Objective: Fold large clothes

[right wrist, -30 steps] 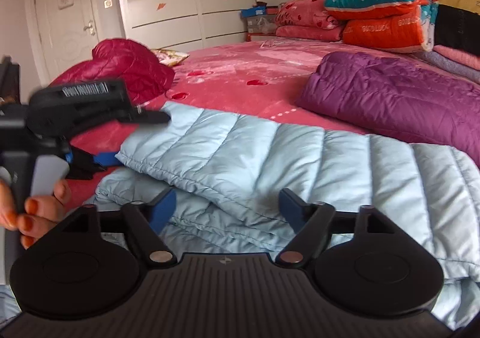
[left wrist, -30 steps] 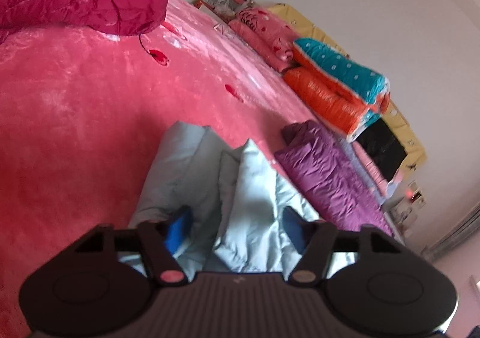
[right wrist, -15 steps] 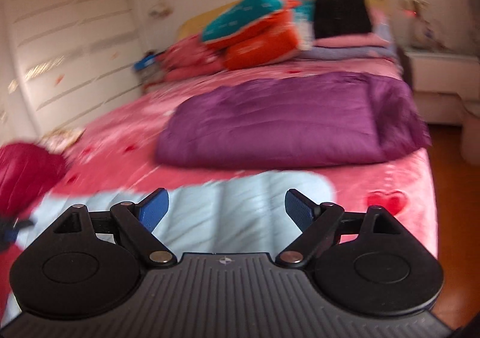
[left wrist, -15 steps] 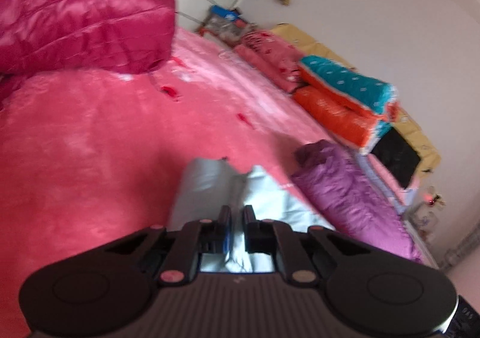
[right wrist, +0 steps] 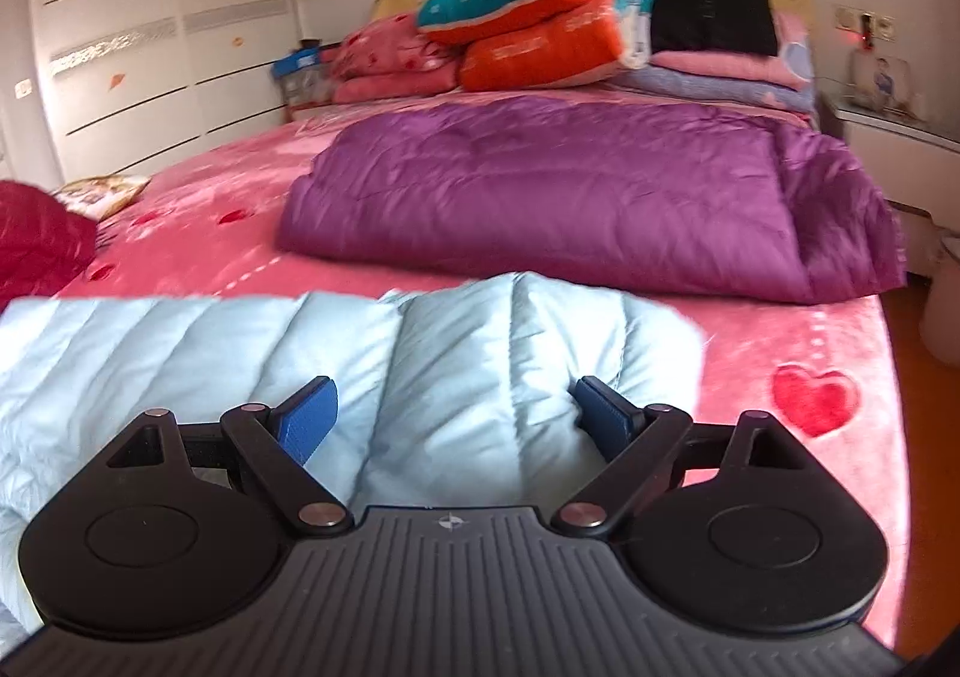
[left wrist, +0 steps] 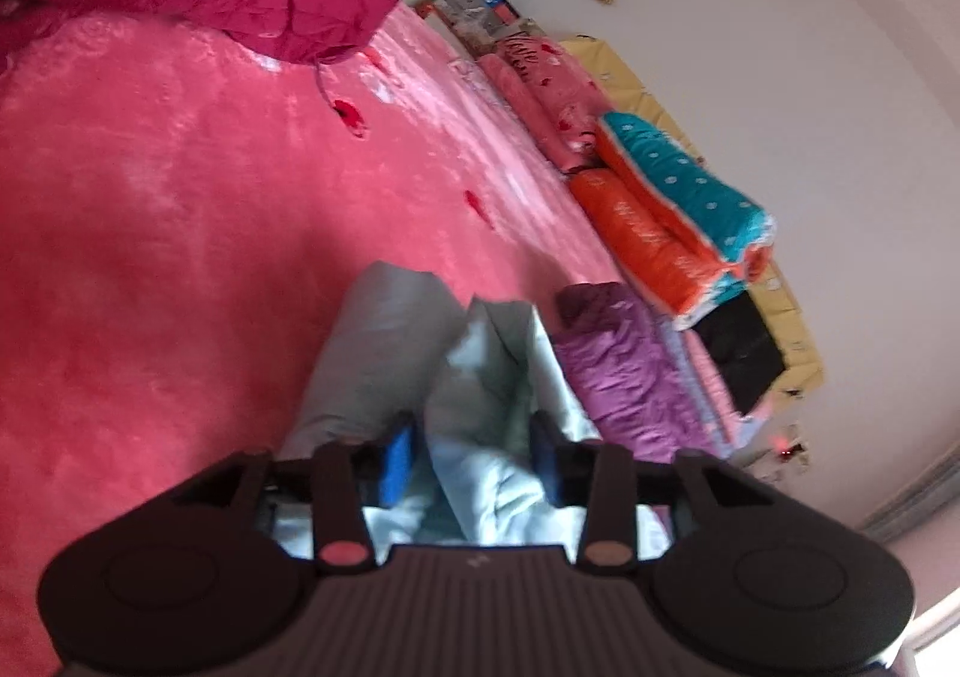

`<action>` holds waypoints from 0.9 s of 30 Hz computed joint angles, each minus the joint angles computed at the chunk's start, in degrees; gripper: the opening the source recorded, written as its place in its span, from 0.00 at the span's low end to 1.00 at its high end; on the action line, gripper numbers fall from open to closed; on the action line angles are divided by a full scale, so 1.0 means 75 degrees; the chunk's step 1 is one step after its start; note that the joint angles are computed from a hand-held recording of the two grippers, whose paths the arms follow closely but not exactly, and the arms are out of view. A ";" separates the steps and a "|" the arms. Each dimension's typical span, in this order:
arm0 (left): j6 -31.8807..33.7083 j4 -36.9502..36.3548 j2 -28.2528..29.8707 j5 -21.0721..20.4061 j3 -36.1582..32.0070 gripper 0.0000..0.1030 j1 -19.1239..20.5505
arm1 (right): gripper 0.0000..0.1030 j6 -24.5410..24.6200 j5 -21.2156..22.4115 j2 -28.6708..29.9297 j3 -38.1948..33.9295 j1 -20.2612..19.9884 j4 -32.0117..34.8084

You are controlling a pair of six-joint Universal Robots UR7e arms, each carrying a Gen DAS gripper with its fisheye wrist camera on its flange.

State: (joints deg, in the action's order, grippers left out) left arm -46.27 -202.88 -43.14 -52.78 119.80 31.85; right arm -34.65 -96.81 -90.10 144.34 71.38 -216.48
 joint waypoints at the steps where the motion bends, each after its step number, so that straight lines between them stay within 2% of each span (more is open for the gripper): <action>1: 0.0047 -0.0074 0.0021 -0.0086 0.0009 0.46 -0.0009 | 1.00 -0.0054 0.0009 0.0119 -0.0010 0.0044 -0.0062; 6: 0.0204 -0.0015 0.0045 -0.0132 -0.0057 0.57 -0.0050 | 1.00 -0.0729 -0.0351 0.0840 -0.0006 0.0369 -0.0795; 11: 0.0620 -0.0756 0.0146 0.0095 0.0006 0.75 -0.0178 | 1.00 -0.0929 -0.0473 0.1129 -0.0054 0.0369 -0.1028; 14: 0.0900 -0.0916 0.0225 0.0390 -0.0026 0.76 -0.0292 | 1.00 -0.0929 -0.0493 0.1133 -0.0092 0.0349 -0.0927; 18: 0.1006 -0.0327 0.0229 0.0565 -0.0159 0.76 -0.0318 | 1.00 -0.0930 -0.0584 0.1128 -0.0134 0.0399 -0.0770; 19: 0.0984 0.0090 0.0181 0.0673 -0.0214 0.75 -0.0316 | 1.00 -0.0915 -0.0617 0.1098 -0.0152 0.0432 -0.0702; 21: 0.0749 0.1312 0.0101 0.1050 -0.0385 0.63 -0.0347 | 1.00 -0.0903 -0.0645 0.1045 -0.0164 0.0455 -0.0621; 22: 0.0600 0.1864 0.0070 0.1199 -0.0454 0.49 -0.0349 | 1.00 -0.0901 -0.0648 0.1037 -0.0167 0.0456 -0.0610; 23: 0.0479 0.2205 0.0036 0.1277 -0.0485 0.41 -0.0345 | 1.00 -0.0899 -0.0654 0.1039 -0.0169 0.0460 -0.0609; 24: 0.0447 0.2259 0.0014 0.1292 -0.0464 0.37 -0.0336 | 1.00 -0.0898 -0.0651 0.1038 -0.0166 0.0454 -0.0611; 26: 0.0552 0.2205 -0.0015 0.1325 -0.0420 0.21 -0.0349 | 1.00 -0.0901 -0.0595 0.1005 -0.0175 0.0406 -0.0566; 27: 0.0624 0.2277 -0.0026 0.1383 -0.0415 0.19 -0.0372 | 1.00 -0.0899 -0.0561 0.0982 -0.0193 0.0375 -0.0523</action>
